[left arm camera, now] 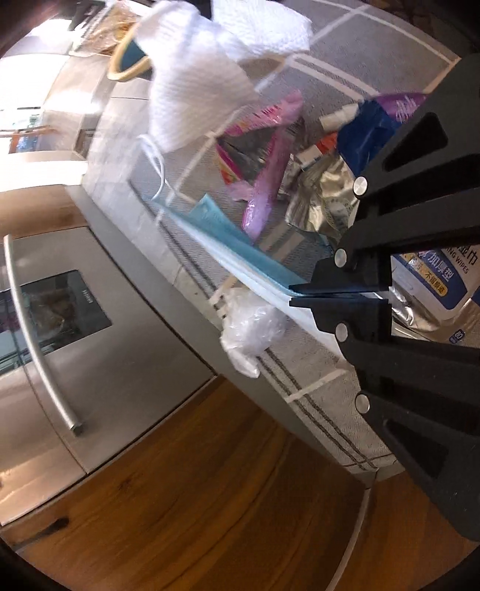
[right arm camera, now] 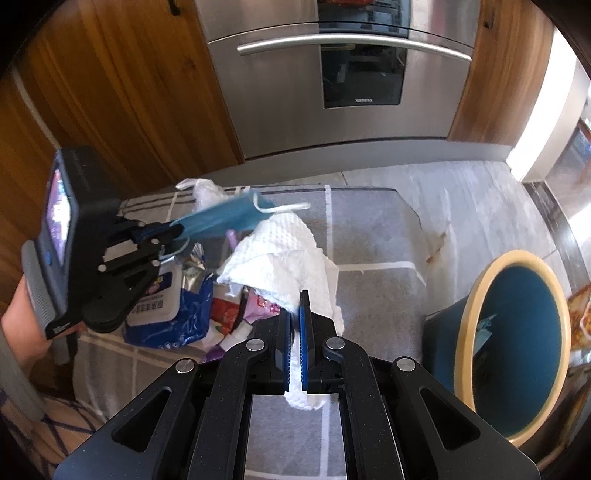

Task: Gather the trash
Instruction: 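Carry the tissue and mask over the teal bin with both grippers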

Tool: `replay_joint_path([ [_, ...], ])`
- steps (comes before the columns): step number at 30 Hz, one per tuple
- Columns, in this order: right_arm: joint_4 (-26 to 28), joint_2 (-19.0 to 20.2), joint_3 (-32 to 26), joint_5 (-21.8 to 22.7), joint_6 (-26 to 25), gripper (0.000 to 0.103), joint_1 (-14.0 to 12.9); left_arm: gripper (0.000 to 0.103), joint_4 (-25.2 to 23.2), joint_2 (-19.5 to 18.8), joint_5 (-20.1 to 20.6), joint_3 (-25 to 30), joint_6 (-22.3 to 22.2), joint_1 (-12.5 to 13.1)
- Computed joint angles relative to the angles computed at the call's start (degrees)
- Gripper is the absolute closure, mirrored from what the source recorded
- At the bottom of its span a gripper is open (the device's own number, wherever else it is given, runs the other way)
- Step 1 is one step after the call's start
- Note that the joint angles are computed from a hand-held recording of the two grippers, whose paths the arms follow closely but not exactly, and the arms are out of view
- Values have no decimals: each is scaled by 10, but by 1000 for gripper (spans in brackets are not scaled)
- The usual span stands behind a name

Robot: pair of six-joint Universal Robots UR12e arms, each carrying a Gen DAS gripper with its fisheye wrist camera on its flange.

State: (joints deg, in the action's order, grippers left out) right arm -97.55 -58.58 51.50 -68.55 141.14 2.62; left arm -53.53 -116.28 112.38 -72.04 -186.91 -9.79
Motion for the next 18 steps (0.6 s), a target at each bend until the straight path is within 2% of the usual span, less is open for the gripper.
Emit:
replay_joint_path([
  [6, -14, -6, 4, 7, 33, 98, -7, 102, 25, 24, 2, -16, -22, -6],
  [11, -31, -14, 12, 15, 70, 98, -14, 102, 69, 46, 9, -29, -38, -15],
  [18, -97, -41, 54, 7, 62, 98, -20, 102, 97, 64, 5, -35, -54, -32],
])
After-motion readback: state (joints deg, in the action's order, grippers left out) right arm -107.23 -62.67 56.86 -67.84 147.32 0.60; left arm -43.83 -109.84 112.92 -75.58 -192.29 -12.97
